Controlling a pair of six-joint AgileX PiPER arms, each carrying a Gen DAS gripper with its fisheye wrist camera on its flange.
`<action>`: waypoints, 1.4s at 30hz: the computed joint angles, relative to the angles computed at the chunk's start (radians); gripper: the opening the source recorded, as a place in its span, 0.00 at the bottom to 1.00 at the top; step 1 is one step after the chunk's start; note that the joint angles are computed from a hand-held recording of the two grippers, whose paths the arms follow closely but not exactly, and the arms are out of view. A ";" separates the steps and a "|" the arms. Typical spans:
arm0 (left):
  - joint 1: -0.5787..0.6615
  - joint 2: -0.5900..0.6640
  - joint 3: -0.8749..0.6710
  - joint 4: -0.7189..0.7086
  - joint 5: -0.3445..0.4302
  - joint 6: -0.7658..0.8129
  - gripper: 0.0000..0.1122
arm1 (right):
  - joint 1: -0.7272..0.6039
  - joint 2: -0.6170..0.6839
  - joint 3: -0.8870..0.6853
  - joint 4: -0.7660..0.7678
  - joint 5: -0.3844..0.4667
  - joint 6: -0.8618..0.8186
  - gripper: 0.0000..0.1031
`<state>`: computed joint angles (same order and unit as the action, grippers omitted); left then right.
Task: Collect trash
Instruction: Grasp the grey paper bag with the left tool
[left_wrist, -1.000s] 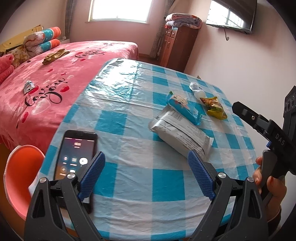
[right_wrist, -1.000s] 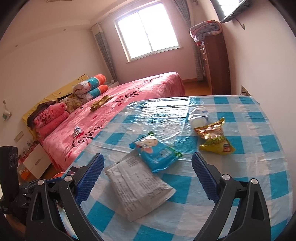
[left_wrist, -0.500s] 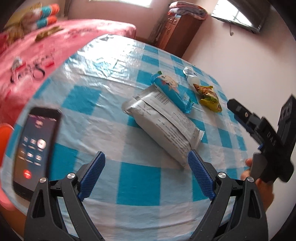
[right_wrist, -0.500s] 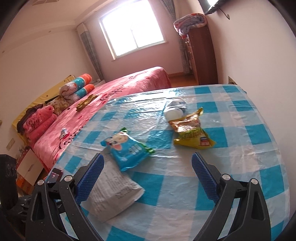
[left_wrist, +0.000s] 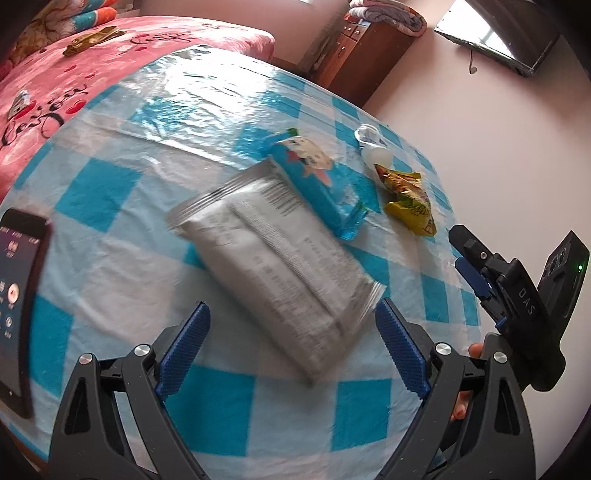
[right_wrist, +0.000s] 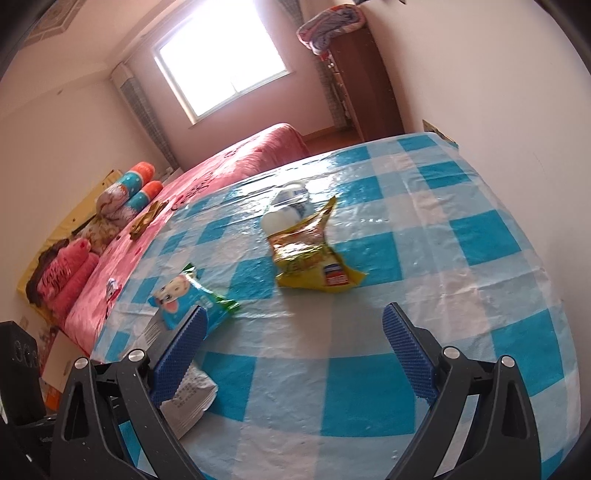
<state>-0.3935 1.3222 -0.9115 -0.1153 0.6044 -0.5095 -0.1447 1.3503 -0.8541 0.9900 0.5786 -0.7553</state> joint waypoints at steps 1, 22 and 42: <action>-0.011 0.012 -0.015 0.019 0.003 -0.020 0.81 | -0.010 0.004 -0.002 0.008 0.006 -0.006 0.92; -0.132 0.323 -0.370 0.435 0.250 -0.282 0.81 | -0.081 0.017 -0.003 0.109 0.098 -0.106 0.92; -0.161 0.389 -0.407 0.556 0.253 -0.335 0.79 | -0.039 0.085 -0.037 0.081 0.114 -0.111 0.92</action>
<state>-0.5548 1.7108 -1.3187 0.4408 0.8575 -0.8441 -0.1834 1.4351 -0.8912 1.0711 0.6925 -0.8664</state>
